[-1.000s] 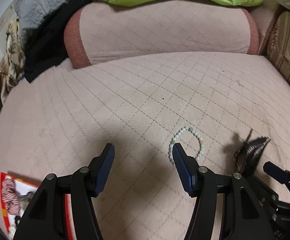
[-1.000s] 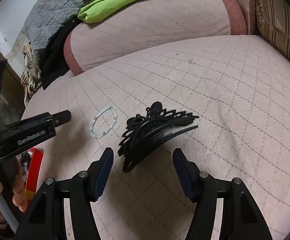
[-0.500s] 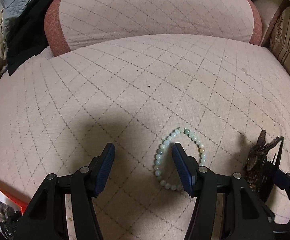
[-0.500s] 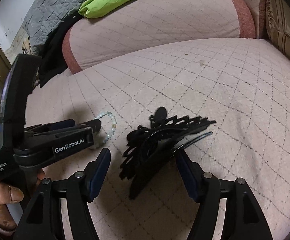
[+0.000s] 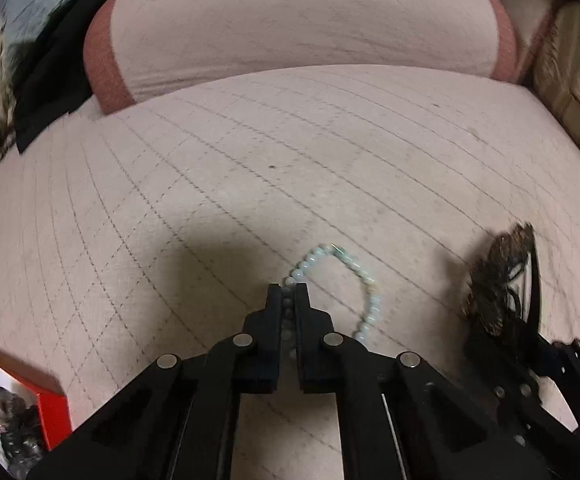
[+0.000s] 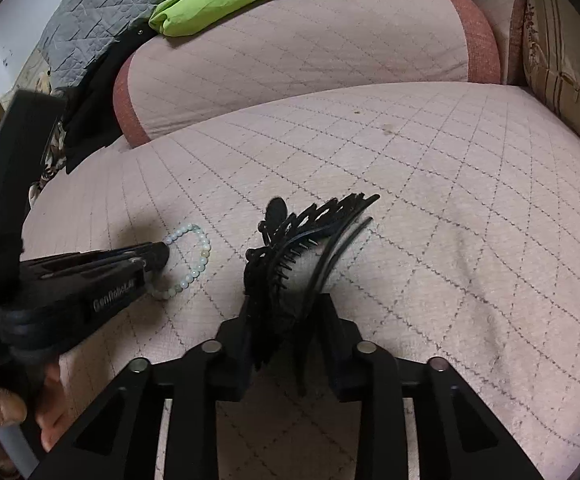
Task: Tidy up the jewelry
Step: 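Lift the bead bracelet and hair comb and carry them toward the tray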
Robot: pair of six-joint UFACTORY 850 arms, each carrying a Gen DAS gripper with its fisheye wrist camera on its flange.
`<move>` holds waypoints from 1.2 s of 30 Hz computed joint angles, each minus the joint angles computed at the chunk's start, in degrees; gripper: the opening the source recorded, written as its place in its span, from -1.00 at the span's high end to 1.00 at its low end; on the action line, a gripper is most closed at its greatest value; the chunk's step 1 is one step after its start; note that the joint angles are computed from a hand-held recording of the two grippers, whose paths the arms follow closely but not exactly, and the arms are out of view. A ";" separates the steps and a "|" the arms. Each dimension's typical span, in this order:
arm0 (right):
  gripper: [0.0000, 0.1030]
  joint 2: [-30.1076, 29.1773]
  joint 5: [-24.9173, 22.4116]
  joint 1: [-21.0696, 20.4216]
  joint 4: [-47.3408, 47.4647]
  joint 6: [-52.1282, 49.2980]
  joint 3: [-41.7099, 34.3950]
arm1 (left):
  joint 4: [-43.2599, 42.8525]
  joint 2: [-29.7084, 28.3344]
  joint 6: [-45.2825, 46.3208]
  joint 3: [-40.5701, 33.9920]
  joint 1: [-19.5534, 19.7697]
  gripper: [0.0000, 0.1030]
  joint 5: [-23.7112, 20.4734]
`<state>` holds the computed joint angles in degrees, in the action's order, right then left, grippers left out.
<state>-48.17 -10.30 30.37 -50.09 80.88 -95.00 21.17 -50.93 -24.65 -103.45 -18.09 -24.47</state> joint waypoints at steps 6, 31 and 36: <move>0.49 0.81 1.47 0.42 -0.92 -0.29 1.02 | -2.56 5.22 0.99 6.26 0.08 0.90 3.66; 0.49 11.61 0.65 7.21 -49.13 47.51 14.25 | 29.24 35.02 -35.94 41.84 -0.16 0.89 15.47; 0.49 14.49 0.31 8.94 -55.53 55.49 18.32 | 47.49 40.77 -54.66 48.32 -1.58 0.89 14.48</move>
<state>-33.69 -10.00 39.32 -105.62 136.36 -76.68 68.67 -10.16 -79.31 -55.13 -19.67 -9.99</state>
